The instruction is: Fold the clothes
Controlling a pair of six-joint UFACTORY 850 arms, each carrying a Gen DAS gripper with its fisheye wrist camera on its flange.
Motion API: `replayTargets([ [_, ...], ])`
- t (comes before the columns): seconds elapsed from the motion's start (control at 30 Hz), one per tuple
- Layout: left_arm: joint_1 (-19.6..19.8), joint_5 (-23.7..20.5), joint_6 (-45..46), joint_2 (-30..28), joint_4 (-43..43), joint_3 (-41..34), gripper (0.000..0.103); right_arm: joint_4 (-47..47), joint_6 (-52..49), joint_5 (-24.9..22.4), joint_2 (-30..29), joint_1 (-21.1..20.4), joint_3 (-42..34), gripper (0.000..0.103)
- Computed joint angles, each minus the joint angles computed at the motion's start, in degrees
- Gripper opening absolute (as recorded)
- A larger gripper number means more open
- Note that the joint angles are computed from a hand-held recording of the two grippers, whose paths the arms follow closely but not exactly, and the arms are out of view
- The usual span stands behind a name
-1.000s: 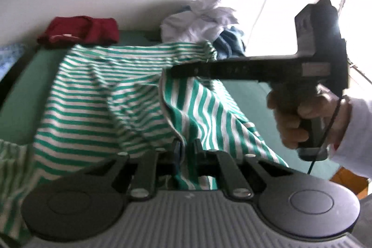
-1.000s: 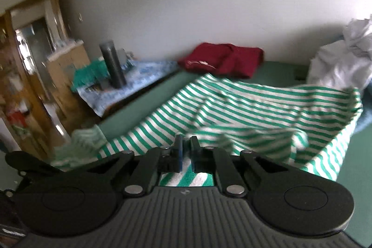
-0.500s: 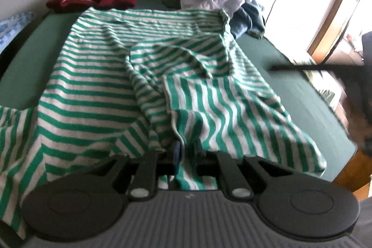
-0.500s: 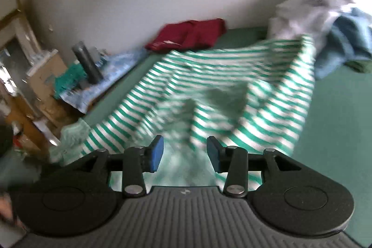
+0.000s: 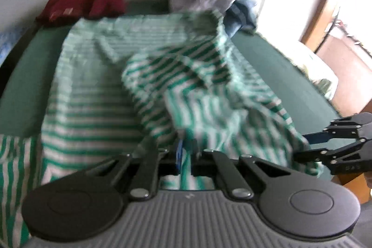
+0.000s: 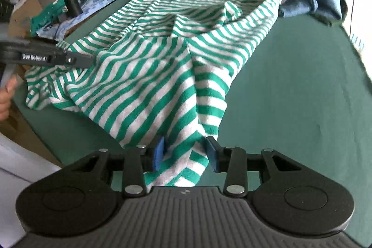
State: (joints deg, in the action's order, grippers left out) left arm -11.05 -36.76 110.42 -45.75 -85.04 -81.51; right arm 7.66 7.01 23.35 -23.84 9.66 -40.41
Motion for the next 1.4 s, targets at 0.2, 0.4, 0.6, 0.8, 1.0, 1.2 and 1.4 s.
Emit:
replayTargets([
  [0.2,-3.1,-4.2,9.8,-1.6,-5.0,-1.7,0.022,2.6,5.1,6.6,0.1,-0.4,-2.0,0.035],
  [0.4,-4.5,1.2,4.6,-6.5,2.2,-6.5,0.026,19.3,-9.3,-3.4,-6.2,0.7,-11.2,0.029],
  [0.6,-3.5,-1.9,15.8,-5.7,-6.1,-6.9,0.064,18.8,-8.8,-0.8,-4.9,-2.1,-12.9,0.039],
  [0.8,-3.6,-6.5,-3.9,-14.2,13.1,-22.7,0.08,16.9,-4.6,-1.9,-10.3,-9.1,-24.2,0.042],
  [1.0,-2.8,-8.3,-22.7,-19.1,21.7,-29.9,0.072,30.9,-17.6,-2.5,-16.4,-11.6,-33.4,0.047],
  [1.2,-3.2,-2.2,-16.0,-14.0,14.8,-21.0,0.028,35.7,-20.2,-5.1,-21.7,-14.1,-40.2,0.048],
  [1.4,-4.1,2.2,-4.3,-9.6,5.2,-14.3,0.0,43.3,-30.0,-3.7,-26.1,-14.6,-45.5,0.048],
])
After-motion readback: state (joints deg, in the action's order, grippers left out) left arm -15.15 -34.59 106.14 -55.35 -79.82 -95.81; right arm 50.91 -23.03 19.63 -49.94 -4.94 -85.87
